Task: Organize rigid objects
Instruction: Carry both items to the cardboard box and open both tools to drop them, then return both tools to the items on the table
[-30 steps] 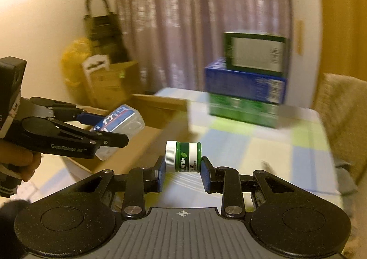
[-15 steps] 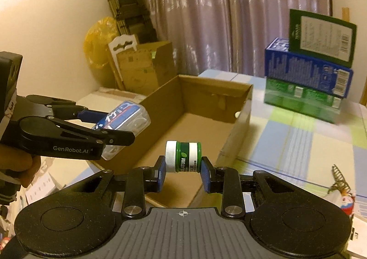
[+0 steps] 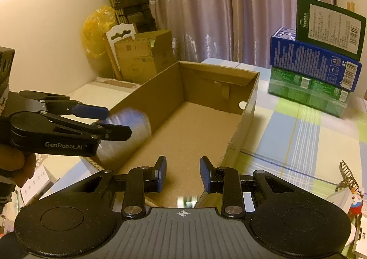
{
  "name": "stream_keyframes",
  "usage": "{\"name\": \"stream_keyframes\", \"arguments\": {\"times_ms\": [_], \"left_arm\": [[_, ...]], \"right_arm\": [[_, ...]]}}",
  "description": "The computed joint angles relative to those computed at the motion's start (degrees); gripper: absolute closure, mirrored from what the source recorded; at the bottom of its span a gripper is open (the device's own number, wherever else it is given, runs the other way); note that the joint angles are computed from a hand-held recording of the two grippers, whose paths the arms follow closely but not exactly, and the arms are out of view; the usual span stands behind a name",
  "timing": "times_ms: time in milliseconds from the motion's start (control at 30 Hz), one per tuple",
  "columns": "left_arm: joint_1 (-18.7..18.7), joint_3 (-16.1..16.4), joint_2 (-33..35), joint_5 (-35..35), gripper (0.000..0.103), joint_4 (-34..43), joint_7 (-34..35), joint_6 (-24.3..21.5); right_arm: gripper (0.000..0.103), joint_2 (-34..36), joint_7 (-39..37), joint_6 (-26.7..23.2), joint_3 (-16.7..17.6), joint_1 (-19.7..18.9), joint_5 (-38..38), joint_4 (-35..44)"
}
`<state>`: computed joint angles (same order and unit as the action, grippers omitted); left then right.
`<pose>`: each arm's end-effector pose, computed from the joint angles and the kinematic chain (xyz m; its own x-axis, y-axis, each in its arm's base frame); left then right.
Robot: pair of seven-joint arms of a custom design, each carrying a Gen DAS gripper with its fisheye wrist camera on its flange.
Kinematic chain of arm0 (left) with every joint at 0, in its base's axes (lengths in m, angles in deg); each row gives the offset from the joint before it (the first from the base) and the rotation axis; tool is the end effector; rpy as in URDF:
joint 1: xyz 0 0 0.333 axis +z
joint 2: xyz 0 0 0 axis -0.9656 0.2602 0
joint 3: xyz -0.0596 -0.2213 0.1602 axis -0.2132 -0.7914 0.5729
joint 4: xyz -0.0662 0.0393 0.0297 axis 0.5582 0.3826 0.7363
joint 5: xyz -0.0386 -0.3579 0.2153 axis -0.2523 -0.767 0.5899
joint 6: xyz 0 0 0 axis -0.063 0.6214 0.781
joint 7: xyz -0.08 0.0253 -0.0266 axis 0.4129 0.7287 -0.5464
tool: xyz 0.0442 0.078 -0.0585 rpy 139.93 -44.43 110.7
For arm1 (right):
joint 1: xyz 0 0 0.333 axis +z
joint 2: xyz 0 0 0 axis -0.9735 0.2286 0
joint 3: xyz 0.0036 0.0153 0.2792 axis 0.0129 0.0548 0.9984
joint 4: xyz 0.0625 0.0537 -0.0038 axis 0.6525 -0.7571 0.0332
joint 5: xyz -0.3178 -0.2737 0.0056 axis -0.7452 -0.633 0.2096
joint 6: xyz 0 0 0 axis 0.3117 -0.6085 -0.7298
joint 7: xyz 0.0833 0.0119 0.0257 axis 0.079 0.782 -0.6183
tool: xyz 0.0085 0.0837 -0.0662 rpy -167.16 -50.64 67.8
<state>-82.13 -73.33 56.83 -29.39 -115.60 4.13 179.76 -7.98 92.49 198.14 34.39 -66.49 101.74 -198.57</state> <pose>0.5970 -0.1891 0.4719 -0.2798 -0.9595 -0.0327 -0.6111 0.2043 -0.7647 0.5970 0.0697 0.4921 0.4986 -0.8529 -0.1550 -0.6035 -0.2132 -0.7683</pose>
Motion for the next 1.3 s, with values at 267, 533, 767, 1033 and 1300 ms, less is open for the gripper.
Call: {"name": "stream_keyframes", "arguments": {"times_ms": [267, 533, 767, 1033, 1300], "left_arm": [[0.5, -0.2, -3.7, 1.9, 0.047, -3.0, -4.6, 2.3], [0.0, -1.9, -8.1, 1.1, 0.047, -6.2, -6.4, 4.3], [-2.7, -2.9, -9.8, -2.0, 0.047, -6.7, -5.1, 5.1], [-6.5, -4.5, -9.2, -5.2, 0.047, -6.2, -3.4, 5.5], [-10.1, -6.0, -5.3, -6.8, 0.047, -3.3, -2.1, 5.4]], "right_arm": [[0.072, -4.4, 0.7, 1.3, -1.5, 0.0, 1.6, -3.1], [0.069, -12.8, 2.3, 4.1, -4.7, 0.8, 1.6, -8.6], [0.066, -22.3, 4.6, 9.1, -8.5, 1.1, -2.2, -15.8], [0.062, -31.7, 12.5, 13.3, -11.2, -3.4, -12.4, -24.4], [0.058, -37.0, 20.8, 13.7, -12.2, -11.6, -22.5, -31.4]]}}
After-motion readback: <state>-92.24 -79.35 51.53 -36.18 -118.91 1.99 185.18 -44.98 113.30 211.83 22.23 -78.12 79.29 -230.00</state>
